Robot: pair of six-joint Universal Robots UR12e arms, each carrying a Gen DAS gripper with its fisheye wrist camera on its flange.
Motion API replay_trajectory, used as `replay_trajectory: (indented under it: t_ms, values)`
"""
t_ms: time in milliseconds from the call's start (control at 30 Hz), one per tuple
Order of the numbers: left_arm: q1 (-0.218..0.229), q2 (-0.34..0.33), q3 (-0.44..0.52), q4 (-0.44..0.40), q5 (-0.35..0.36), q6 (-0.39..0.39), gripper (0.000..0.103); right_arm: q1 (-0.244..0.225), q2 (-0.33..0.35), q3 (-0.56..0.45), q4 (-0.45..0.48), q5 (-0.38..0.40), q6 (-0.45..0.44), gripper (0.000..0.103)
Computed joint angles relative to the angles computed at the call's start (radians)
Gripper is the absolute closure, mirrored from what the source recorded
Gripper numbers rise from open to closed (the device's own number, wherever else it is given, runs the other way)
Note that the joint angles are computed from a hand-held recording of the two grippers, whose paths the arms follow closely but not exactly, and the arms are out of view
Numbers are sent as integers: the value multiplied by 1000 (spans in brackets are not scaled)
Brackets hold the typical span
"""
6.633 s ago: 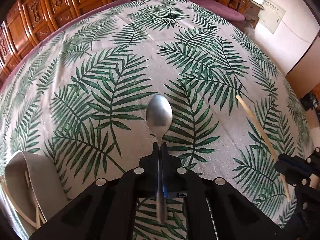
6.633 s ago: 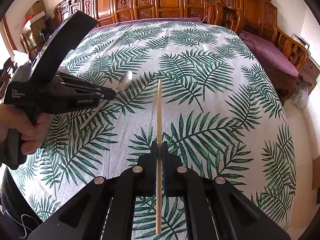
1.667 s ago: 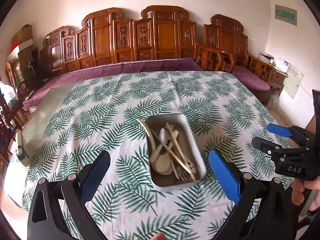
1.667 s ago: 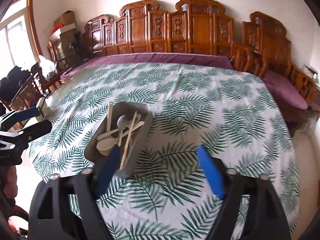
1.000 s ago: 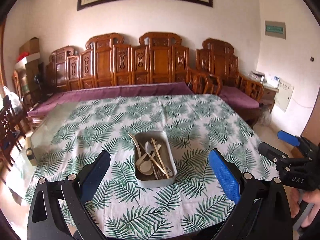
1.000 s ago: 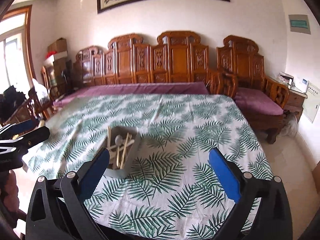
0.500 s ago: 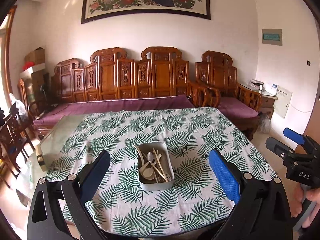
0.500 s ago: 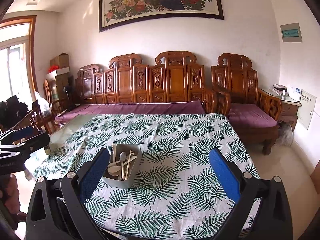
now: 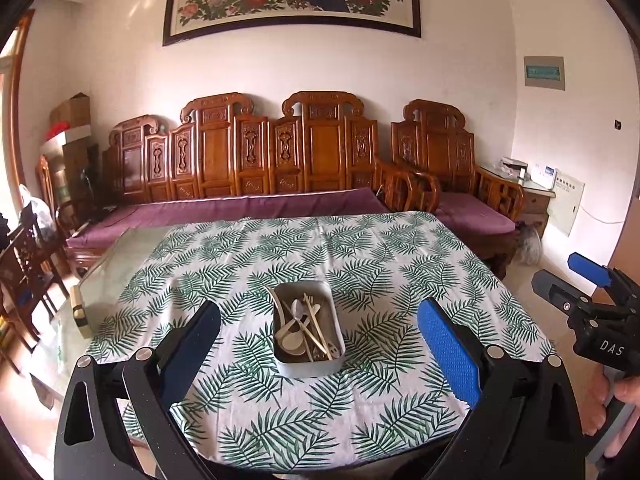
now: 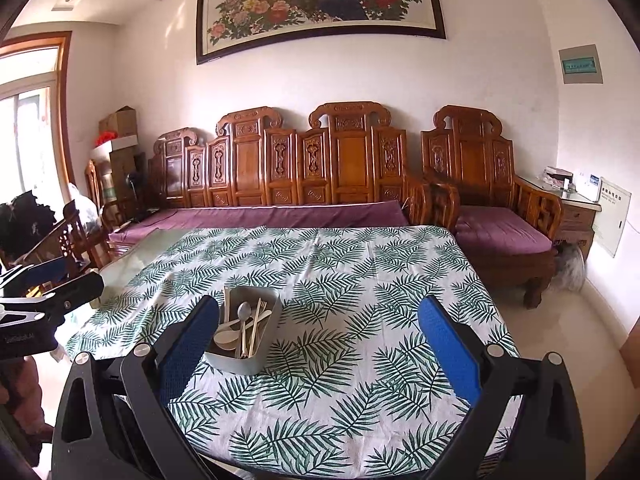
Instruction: Organize utensils
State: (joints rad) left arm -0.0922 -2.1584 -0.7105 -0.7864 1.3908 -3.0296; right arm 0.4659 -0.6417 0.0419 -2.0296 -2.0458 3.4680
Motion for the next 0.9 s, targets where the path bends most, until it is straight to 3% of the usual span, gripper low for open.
replay_trajectory:
  t_ms: [100, 667, 900]
  values:
    - [2, 2, -5, 7, -7, -6, 8, 0, 19, -38, 21, 0, 2, 3]
    - [3, 5, -17, 16, -5, -5, 8, -2, -42, 94, -49, 3, 7, 3]
    - [1, 7, -23, 22, -4, -5, 8, -2, -42, 98, -52, 3, 7, 3]
